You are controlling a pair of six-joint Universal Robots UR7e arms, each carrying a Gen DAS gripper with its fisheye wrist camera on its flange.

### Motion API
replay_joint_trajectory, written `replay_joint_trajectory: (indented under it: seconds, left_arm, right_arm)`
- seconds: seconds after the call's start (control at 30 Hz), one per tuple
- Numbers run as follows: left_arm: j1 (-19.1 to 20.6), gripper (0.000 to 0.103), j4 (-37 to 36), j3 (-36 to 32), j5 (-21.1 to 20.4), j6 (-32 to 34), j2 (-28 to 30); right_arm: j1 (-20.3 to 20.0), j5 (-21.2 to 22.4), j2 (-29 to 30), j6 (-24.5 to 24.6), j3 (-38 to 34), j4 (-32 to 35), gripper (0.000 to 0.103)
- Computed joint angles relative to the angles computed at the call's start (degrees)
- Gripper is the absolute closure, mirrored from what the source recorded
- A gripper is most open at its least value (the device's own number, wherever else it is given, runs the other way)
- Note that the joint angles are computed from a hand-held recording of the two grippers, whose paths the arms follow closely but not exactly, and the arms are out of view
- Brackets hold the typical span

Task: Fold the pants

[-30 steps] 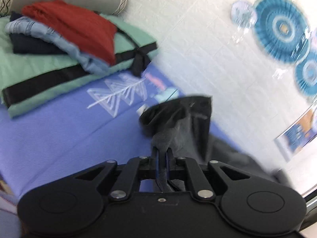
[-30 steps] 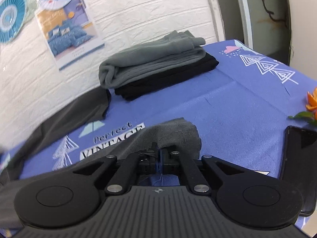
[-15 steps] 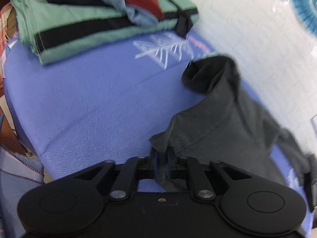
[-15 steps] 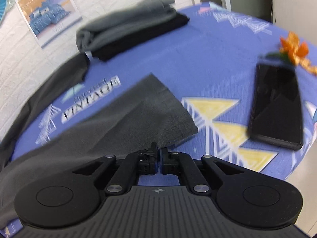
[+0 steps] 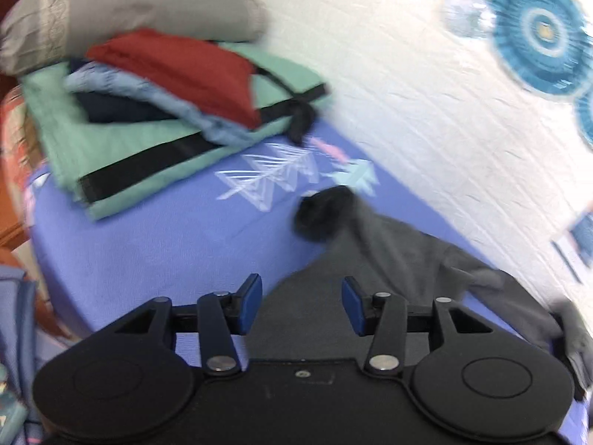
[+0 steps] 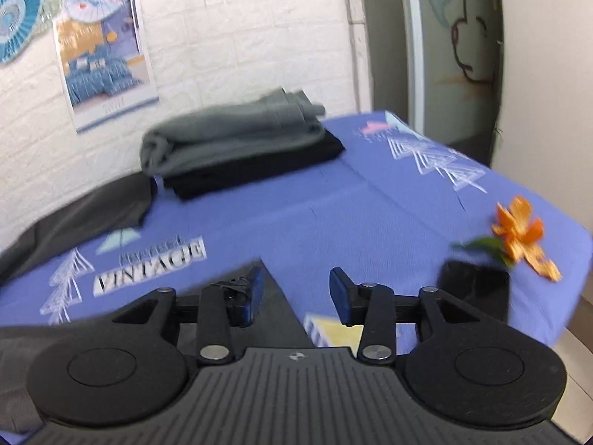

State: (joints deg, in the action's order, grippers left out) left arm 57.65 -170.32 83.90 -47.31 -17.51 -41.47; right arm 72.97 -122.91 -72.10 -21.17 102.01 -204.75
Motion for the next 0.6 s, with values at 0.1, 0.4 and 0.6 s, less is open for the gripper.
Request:
replay_joint_trajectory:
  seconds: [0.1, 0.4, 0.6]
  left_arm:
    - [-0.2, 0.004, 2.61, -3.82, -3.86, 3.7, 2.93]
    - [0.13, 0.0, 14.49, -27.72, -10.4, 18.47, 20.01]
    - [0.32, 0.0, 27.76, -54.49, -10.21, 26.75, 36.62]
  right_arm:
    - [-2.05, 4.82, 0.48, 1.69, -2.68, 7.2, 0.026]
    - [-3.99, 8.71, 3.42, 3.69, -7.48, 14.93, 0.009]
    - [-4.87, 9.51, 3.09, 5.46, -8.29, 18.7, 0.028]
